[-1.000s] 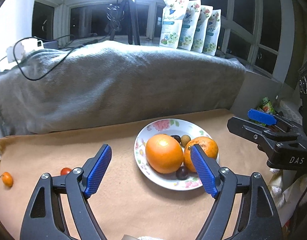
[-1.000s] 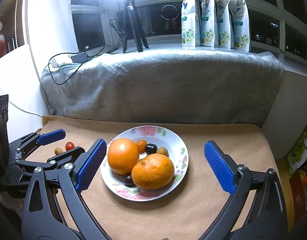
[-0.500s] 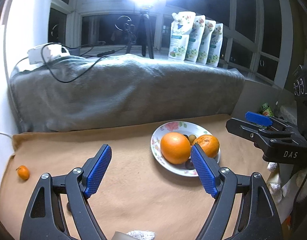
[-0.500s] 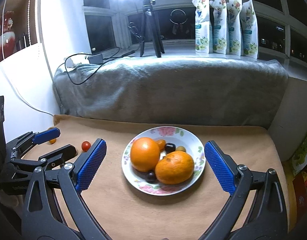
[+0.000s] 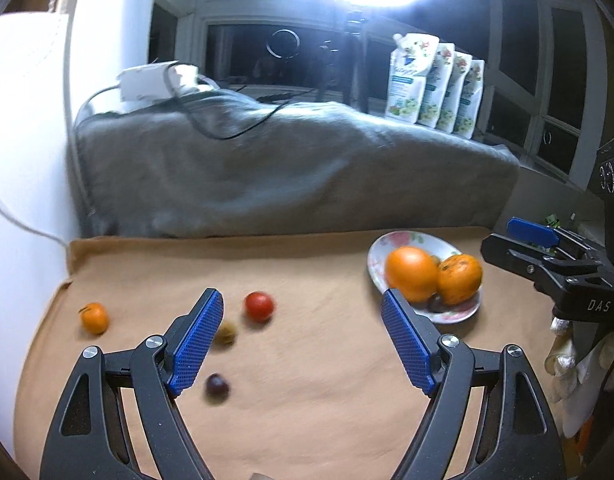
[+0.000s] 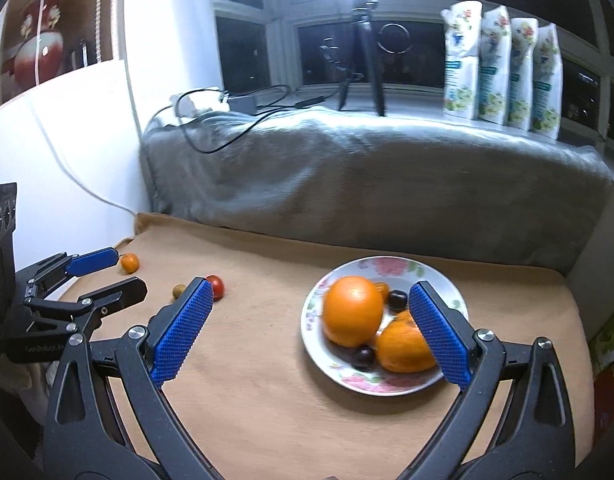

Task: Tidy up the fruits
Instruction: 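Move the right tool back over the table toward the remaining fruits, then lower the right gripper around the small brown pear-shaped fruit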

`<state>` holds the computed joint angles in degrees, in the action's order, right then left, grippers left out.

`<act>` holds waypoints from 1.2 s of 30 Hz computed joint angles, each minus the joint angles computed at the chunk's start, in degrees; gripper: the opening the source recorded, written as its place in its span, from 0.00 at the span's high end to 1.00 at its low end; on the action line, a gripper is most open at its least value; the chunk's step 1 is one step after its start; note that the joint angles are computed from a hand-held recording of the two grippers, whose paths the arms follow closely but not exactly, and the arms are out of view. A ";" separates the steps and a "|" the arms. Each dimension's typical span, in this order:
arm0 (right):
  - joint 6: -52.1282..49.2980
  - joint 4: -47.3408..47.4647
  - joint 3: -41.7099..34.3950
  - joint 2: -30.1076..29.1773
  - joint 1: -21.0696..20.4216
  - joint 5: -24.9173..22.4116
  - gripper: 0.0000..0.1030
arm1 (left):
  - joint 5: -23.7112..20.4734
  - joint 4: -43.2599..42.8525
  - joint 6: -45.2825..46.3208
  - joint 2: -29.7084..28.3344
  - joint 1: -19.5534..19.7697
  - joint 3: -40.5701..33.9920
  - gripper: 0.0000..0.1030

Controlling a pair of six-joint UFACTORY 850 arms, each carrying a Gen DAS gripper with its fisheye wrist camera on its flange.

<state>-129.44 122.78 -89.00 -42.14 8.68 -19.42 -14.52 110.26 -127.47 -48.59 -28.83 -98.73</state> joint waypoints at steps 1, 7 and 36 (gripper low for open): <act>-0.42 -0.18 -0.03 -0.12 0.27 -0.10 0.03 | -0.39 1.88 -2.43 0.69 0.40 1.44 0.21; -0.13 -3.56 -0.64 -1.20 1.85 -0.28 0.03 | -1.96 4.43 -6.74 3.46 2.37 7.38 0.21; 50.75 -53.87 -23.83 -17.59 7.16 -8.03 0.31 | -0.34 3.55 -13.13 4.13 10.31 14.38 0.43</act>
<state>-78.68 68.90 -112.83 -59.73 15.83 -27.45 -14.86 113.82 -140.60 -44.46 -18.52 -84.35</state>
